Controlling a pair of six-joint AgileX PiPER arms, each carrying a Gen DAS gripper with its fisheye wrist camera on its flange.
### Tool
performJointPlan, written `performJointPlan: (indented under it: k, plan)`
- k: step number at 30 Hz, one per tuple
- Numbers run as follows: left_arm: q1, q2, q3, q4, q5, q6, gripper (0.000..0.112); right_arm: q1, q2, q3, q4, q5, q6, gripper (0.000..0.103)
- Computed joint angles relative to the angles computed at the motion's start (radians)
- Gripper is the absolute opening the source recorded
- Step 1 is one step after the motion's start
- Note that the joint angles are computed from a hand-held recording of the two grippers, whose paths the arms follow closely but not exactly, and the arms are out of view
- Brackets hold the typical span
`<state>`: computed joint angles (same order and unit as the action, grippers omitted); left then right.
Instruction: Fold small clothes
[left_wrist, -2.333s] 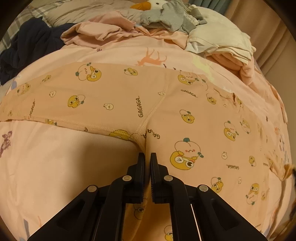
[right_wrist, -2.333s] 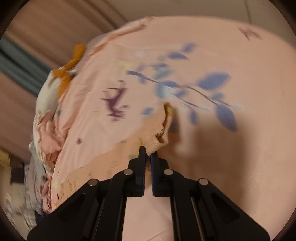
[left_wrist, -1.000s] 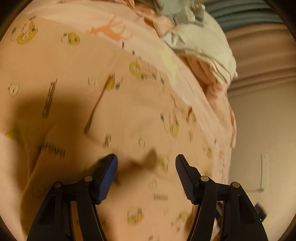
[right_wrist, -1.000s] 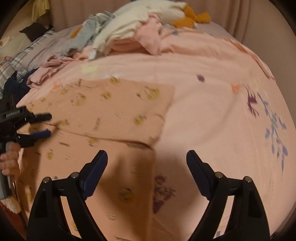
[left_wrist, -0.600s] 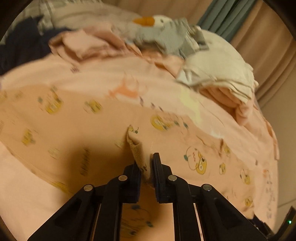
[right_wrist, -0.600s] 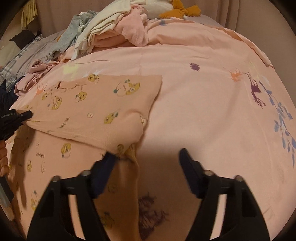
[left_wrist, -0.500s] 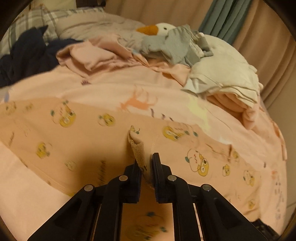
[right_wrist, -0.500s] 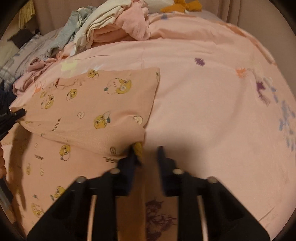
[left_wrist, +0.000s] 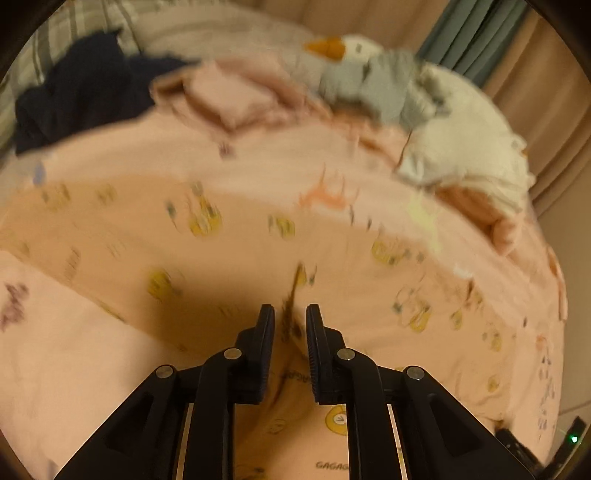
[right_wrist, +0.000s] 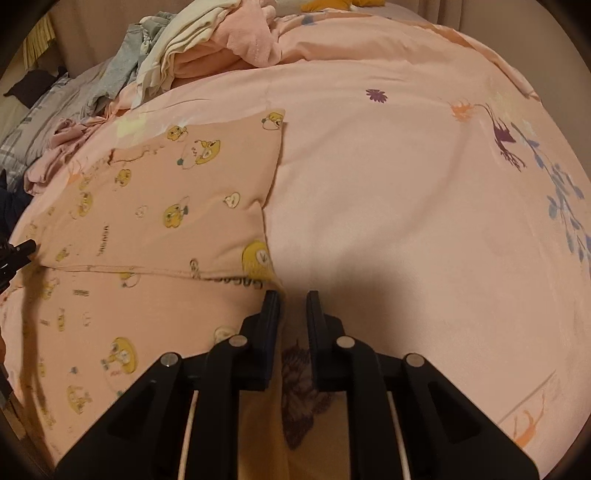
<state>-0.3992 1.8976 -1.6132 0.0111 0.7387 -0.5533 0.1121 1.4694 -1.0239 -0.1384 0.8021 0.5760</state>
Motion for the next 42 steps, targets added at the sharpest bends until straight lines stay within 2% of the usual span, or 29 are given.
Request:
performJointPlan:
  k: [3,5,7,8,9,10,11,12,13,16,18,20,21,22,23,24,25,27,28,30,32,35,38,42]
  plan:
    - [-0.004,-0.013,-0.031,-0.014,-0.012,0.029,0.013,0.007,-0.032,-0.026,0.012,0.009,-0.008,0.016]
    - [-0.037,0.04,-0.103,0.016,0.011,0.018,0.013,0.028,-0.011,-0.069,-0.019,0.009,0.036,0.018]
    - [-0.066,0.148,-0.228,-0.006,0.094,0.057,0.013,0.024,0.048,-0.125,0.027,-0.005,0.021,0.018]
    - [-0.077,0.199,-0.289,0.001,0.16,0.059,0.013,0.021,0.078,-0.144,0.059,-0.009,-0.001,0.015]
    - [-0.094,0.252,-0.312,0.031,0.19,0.034,0.013,0.024,0.137,-0.181,0.073,0.014,-0.006,0.013]
    - [-0.094,0.265,-0.296,0.044,0.18,0.025,0.013,0.037,0.168,-0.204,0.056,0.048,0.019,0.013]
    - [-0.1,0.247,-0.239,0.092,0.129,-0.016,0.013,0.048,0.193,-0.207,0.038,0.061,0.043,0.012]
    - [-0.102,0.202,-0.15,0.132,0.054,-0.035,0.012,0.055,0.182,-0.176,0.023,0.034,0.057,0.012]
    - [-0.097,0.176,-0.098,0.136,0.018,-0.013,0.012,0.071,0.147,-0.131,-0.01,0.002,0.069,0.012]
    - [-0.055,0.085,0.023,0.053,-0.018,0.129,0.012,0.112,0.082,-0.055,-0.072,0.032,0.058,0.012]
    - [-0.003,0.014,0.08,-0.013,0.019,0.191,0.012,0.132,0.025,0.002,-0.108,0.038,0.075,0.013]
    - [0.057,-0.047,0.118,-0.035,0.063,0.213,0.019,0.162,-0.029,0.028,-0.143,0.121,0.14,0.026]
    - [0.104,-0.088,0.151,-0.051,0.063,0.229,0.024,0.149,-0.059,0.047,-0.127,0.129,0.13,0.029]
    - [0.152,-0.121,0.188,-0.101,0.041,0.261,0.034,0.142,-0.088,0.061,-0.101,0.142,0.118,0.034]
    - [0.224,-0.153,0.221,-0.191,0.022,0.326,0.043,0.133,-0.132,0.085,-0.06,0.157,0.106,0.036]
    - [0.319,-0.19,0.26,-0.291,0.005,0.366,0.058,0.13,-0.158,0.101,-0.043,0.161,0.108,0.036]
    - [0.395,-0.21,0.29,-0.391,0.0,0.421,0.065,0.133,-0.194,0.125,-0.029,0.168,0.122,0.037]
    - [0.569,-0.199,0.29,-0.591,0.052,0.512,0.067,0.165,-0.255,0.163,-0.026,0.193,0.179,0.037]
    - [0.636,-0.181,0.288,-0.683,0.082,0.58,0.071,0.197,-0.288,0.186,-0.038,0.205,0.231,0.038]
    - [0.754,-0.126,0.264,-0.794,0.142,0.645,0.074,0.269,-0.334,0.214,-0.071,0.239,0.335,0.04]
    - [0.813,-0.103,0.269,-0.818,0.125,0.638,0.074,0.326,-0.347,0.227,-0.085,0.268,0.4,0.041]
    - [0.823,-0.096,0.301,-0.748,-0.002,0.521,0.074,0.419,-0.341,0.228,-0.133,0.311,0.493,0.041]
    - [0.842,-0.051,0.293,-0.878,0.0,0.636,0.074,0.448,-0.33,0.22,-0.154,0.345,0.511,0.041]
    - [0.789,0.013,0.196,-0.818,-0.019,0.568,0.073,0.421,-0.319,0.214,-0.149,0.342,0.537,0.041]
